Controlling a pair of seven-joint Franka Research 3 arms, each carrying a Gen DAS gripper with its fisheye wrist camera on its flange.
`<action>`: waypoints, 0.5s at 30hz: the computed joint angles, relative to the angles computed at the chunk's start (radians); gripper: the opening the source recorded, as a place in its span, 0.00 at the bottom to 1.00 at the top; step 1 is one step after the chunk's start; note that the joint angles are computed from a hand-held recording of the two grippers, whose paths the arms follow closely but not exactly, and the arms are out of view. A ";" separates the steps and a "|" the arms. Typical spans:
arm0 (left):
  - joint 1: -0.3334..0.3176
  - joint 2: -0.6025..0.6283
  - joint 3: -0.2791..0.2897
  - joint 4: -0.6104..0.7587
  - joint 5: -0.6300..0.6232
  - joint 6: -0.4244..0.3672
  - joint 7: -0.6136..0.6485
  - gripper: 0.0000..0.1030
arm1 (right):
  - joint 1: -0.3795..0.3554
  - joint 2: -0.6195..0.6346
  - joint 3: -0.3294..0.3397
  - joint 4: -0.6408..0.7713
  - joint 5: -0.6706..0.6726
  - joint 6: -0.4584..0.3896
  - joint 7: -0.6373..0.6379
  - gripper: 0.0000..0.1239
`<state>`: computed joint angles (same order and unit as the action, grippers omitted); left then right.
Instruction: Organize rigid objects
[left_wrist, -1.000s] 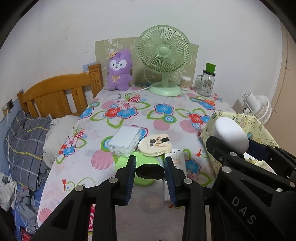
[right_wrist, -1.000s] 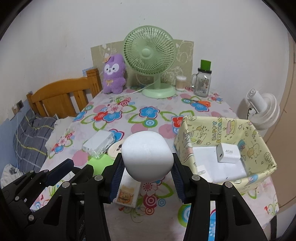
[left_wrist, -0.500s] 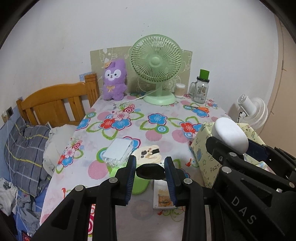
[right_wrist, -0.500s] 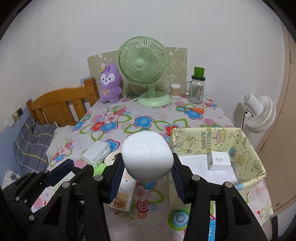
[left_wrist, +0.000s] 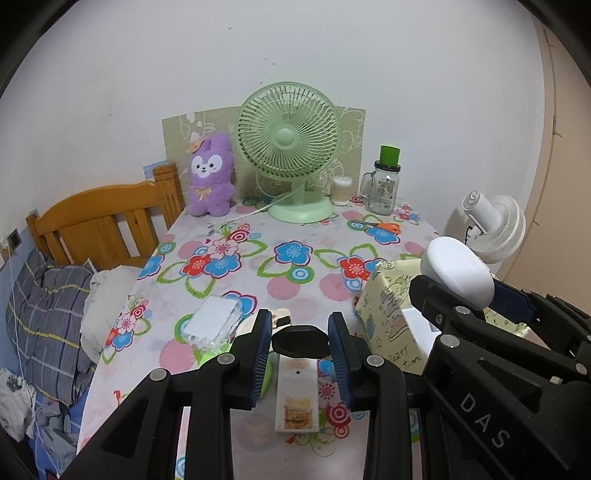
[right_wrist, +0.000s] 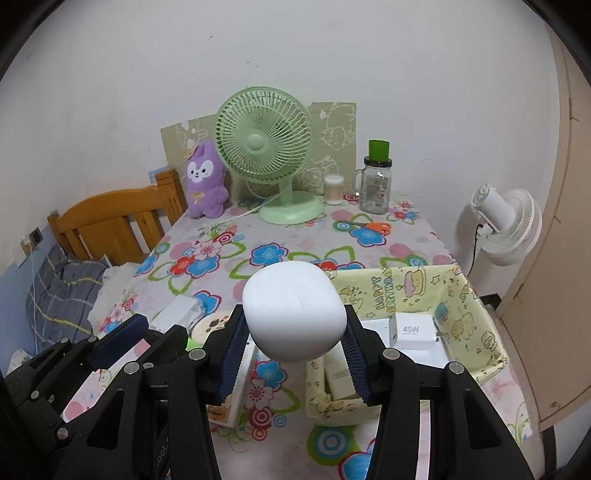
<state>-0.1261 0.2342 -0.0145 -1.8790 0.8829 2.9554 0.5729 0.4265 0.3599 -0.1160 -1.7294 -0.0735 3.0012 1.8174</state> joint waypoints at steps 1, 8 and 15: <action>0.000 0.003 -0.002 0.005 -0.003 -0.001 0.004 0.31 | -0.002 -0.001 0.000 0.001 0.001 0.001 -0.002 0.42; -0.012 0.020 -0.010 0.032 -0.022 -0.011 0.029 0.31 | -0.029 -0.004 0.011 -0.001 0.023 0.002 -0.025 0.42; -0.036 0.043 -0.011 0.074 -0.029 -0.028 0.051 0.31 | -0.055 -0.009 0.016 -0.002 0.051 0.007 -0.049 0.42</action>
<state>-0.1626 0.2770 -0.0257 -1.8047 0.8539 2.9271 0.6236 0.3711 0.3514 -0.1003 -1.7312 -0.0228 3.0078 1.7688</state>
